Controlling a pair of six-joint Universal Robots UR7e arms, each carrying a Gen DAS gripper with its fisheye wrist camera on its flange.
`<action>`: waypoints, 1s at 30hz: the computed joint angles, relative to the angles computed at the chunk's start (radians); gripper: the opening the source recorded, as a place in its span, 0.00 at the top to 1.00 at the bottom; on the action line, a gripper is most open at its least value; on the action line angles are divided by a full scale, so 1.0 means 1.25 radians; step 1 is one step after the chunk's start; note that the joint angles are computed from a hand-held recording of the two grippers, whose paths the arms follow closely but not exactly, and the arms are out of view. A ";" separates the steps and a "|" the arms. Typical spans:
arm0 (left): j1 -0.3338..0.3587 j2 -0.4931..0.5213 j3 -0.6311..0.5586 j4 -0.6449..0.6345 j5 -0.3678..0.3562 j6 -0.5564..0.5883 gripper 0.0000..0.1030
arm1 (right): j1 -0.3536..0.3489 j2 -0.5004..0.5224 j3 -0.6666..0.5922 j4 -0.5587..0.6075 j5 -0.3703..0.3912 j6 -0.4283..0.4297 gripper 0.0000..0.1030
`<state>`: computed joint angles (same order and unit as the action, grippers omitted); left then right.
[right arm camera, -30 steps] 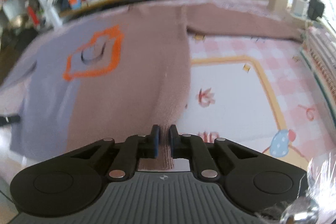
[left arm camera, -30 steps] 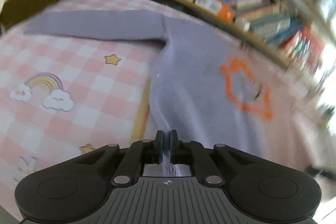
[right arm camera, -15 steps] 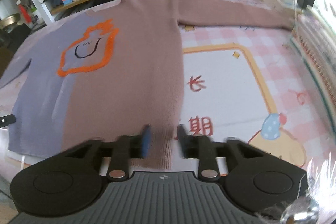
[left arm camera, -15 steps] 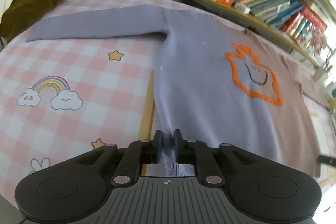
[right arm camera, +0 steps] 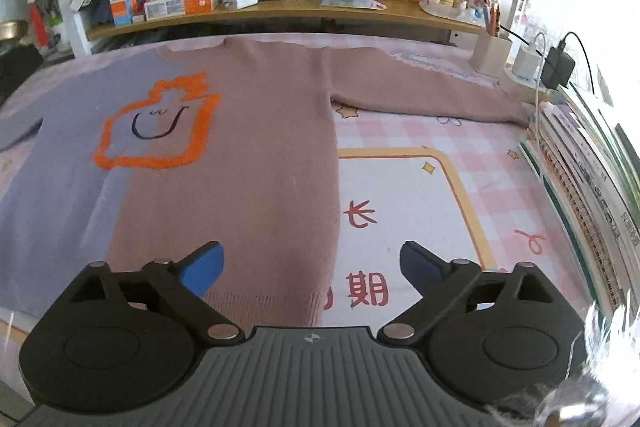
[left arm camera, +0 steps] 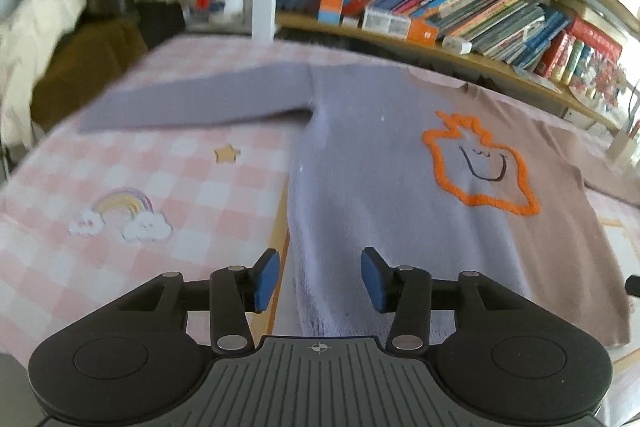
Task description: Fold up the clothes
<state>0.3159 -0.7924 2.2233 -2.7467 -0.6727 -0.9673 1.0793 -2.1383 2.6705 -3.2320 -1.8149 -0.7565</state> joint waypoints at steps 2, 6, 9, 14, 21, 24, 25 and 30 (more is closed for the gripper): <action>-0.012 0.002 -0.006 0.016 0.017 0.005 0.37 | -0.005 0.000 0.005 -0.023 0.018 -0.010 0.04; -0.027 -0.002 -0.011 0.036 0.034 0.012 0.19 | -0.009 0.007 0.016 -0.064 0.047 -0.021 0.03; -0.032 -0.007 -0.014 0.061 0.023 0.012 0.18 | -0.006 0.013 0.019 -0.061 0.053 -0.026 0.02; -0.032 -0.022 -0.013 0.116 0.013 -0.018 0.11 | 0.005 0.019 0.023 -0.039 0.045 -0.029 0.02; -0.017 -0.019 -0.007 0.051 -0.010 0.072 0.11 | 0.030 0.038 0.033 -0.071 0.004 0.007 0.02; -0.005 -0.019 0.000 0.006 -0.022 0.129 0.11 | 0.057 0.063 0.040 -0.111 -0.033 0.033 0.02; -0.001 -0.019 0.003 -0.011 -0.026 0.149 0.11 | 0.068 0.073 0.043 -0.126 -0.047 0.043 0.02; 0.033 -0.032 0.023 -0.105 -0.048 0.270 0.11 | 0.160 0.152 0.057 -0.226 -0.155 0.118 0.02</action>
<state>0.3566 -0.8320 2.2525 -2.8783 -0.7333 -0.6302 1.2787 -1.9488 2.7420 -3.5141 -2.0082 -0.6092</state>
